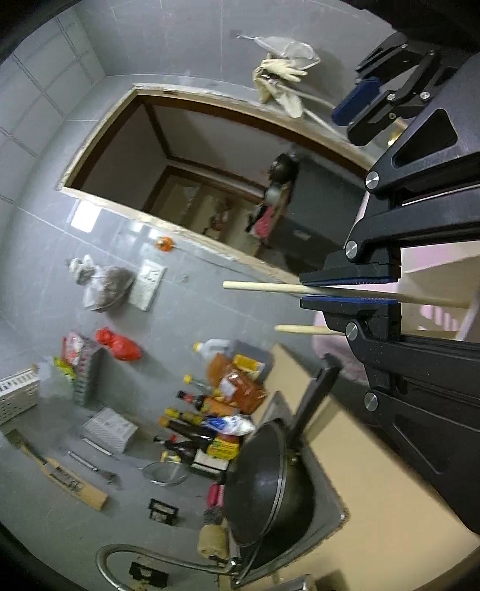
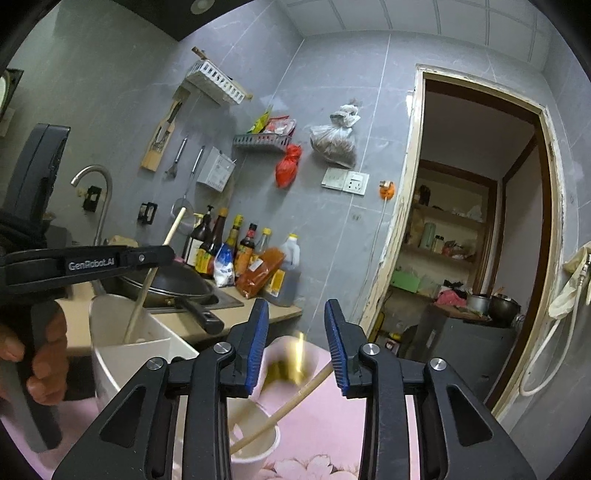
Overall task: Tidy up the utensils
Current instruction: 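Drop the chopstick and gold spoon into the holder, open both tools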
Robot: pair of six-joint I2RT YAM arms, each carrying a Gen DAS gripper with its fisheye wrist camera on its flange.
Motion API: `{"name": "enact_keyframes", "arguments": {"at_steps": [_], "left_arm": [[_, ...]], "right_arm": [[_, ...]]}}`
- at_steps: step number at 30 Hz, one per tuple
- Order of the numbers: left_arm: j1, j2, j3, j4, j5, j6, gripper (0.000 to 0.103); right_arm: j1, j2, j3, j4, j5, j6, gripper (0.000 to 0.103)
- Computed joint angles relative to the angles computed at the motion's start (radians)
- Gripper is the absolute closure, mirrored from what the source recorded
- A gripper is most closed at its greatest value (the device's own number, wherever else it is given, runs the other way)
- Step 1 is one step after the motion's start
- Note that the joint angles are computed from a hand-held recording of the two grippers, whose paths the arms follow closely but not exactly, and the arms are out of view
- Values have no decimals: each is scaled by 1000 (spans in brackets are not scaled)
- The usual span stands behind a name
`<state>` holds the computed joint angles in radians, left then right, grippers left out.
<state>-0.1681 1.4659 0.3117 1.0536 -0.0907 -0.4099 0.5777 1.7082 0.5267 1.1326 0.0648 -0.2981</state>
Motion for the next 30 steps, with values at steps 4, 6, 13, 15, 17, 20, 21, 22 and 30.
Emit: {"name": "enact_keyframes", "arguments": {"at_steps": [4,6,13,15,17,20,21,22,30], "left_arm": [[-6,-64,-6,-104,29,-1,96],[-21,-102,-12,-146,20,7,89],[-155,-254,-18,-301,-147,72,50],[-220,-279,-3,-353,-231,97,39],[-275,-288,-5,-354,-300,116,27],[-394,-289,-15,-329,-439,160,13],[-429,-280,-15,-318,-482,169,9],[-449,-276,-15,-312,-504,174,7],[-651,-152,3,-240,-650,195,2]], "right_arm": [[-12,-46,-24,-22,-26,27,66],[-20,-81,-41,-34,-36,44,61],[-59,-228,-112,-89,-56,119,36],[-80,-275,-133,-111,-68,145,26],[-106,-339,-159,-148,-77,162,22],[-147,-433,-210,-186,-81,168,8],[-165,-473,-231,-203,-81,170,0],[-183,-501,-247,-213,-88,172,0],[-430,-794,-363,-434,-229,191,0]]}}
